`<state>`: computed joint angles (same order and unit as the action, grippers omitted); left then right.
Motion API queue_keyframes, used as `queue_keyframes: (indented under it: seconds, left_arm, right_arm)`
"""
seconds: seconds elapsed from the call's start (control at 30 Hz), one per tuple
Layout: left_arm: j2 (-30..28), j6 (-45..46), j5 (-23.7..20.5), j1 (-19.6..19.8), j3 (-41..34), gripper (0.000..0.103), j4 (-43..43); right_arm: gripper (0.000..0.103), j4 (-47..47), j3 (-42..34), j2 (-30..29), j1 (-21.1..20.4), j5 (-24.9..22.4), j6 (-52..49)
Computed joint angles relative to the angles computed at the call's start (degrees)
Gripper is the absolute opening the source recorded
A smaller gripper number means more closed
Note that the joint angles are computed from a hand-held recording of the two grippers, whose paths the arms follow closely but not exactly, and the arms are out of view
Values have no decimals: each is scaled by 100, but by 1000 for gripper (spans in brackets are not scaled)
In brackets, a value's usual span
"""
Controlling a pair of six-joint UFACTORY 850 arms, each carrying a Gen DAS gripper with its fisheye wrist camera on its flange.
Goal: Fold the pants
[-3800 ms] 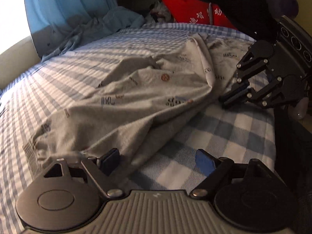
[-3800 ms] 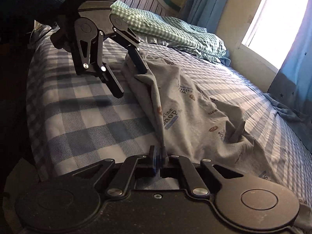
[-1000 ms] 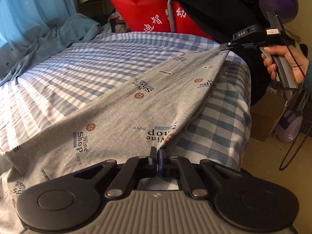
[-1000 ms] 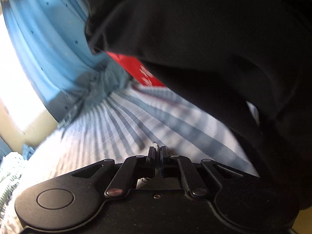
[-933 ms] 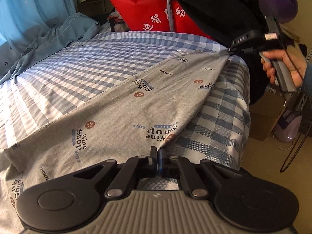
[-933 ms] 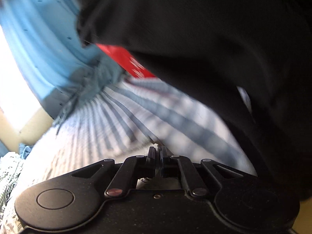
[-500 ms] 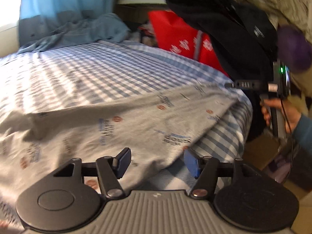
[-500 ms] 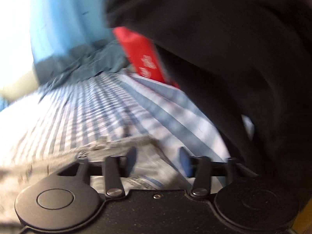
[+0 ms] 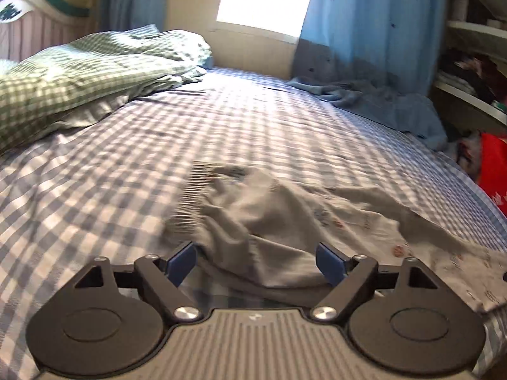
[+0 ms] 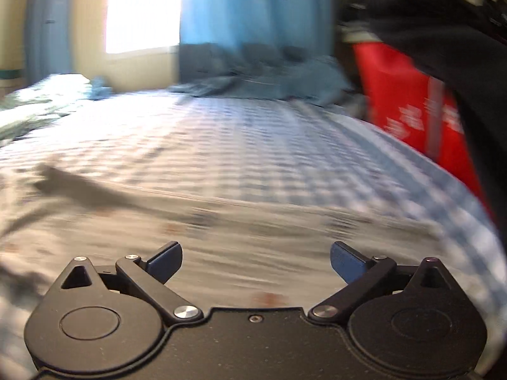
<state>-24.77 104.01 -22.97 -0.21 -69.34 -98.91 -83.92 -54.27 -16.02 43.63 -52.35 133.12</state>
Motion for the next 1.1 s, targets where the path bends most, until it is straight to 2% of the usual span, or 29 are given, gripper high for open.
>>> queue_keyframes:
  seconds: [0.03,0.07,0.13,0.2,0.23,0.27,0.3,0.37,0.47,0.57,0.63,0.7,0.8,0.9,1.0,1.07,1.1]
  left_arm:
    - [-153,-326,-58,111,-176,97,238]
    - [-303,-729,-111,169,-354,98,460]
    - [-691,-1794,-591,404,-808,98,1132]
    - [-1006,-2462,-1113,553,-1108,96,1319]
    - [-1161,-2688,-1334,624,-1252,92,1377]
    - [-1259,-2863,-1431,636,-1344,82,1397]
    - [-1355,-3073,-1455,644,-1418,75,1471]
    - [-1490,-3447,-1366,619,-1566,44,1670]
    - [-1557,-3442,-1371,612,-1671,29,1590]
    - [-1192,-2204,-1114,545,-1331,25,877]
    - [-872,-1107,-785,444,-1030,25,409]
    - [-733,-591,-549,369,-884,25,233]
    - [-933,-649,-442,327,-981,25,401]
    - [-1074,-967,-360,339,-975,33,654]
    - [-962,-401,-409,394,-729,52,45]
    - [-785,68,-221,365,-532,78,-338]
    - [-673,441,-54,321,-431,84,-652]
  right_arm:
    - [102,-169,-196,-130,34,78,2]
    - [102,-314,-393,-265,46,163,45]
    - [102,-583,-840,-570,78,416,195]
    - [102,-862,-1245,-859,98,656,345]
    - [102,-976,-1481,-1020,129,745,366]
    - [102,-1017,-1698,-1174,153,801,336]
    - [102,-995,-1941,-1333,187,836,251]
    - [102,-970,-2331,-1598,235,884,138]
    - [102,-806,-2780,-1893,297,938,-104]
    - [102,-510,-3096,-2108,346,906,-631]
    - [102,-386,-3157,-2169,367,927,-846]
    - [102,-271,-3190,-2210,358,1010,-958]
    - [102,-155,-3175,-2257,346,1148,-960]
    - [102,-58,-3185,-2279,350,1174,-1024]
    - [102,-92,-3098,-2226,363,1159,-1047]
    - [102,-146,-3005,-2146,337,1206,-1061]
    - [102,-263,-2939,-2083,309,1268,-1015]
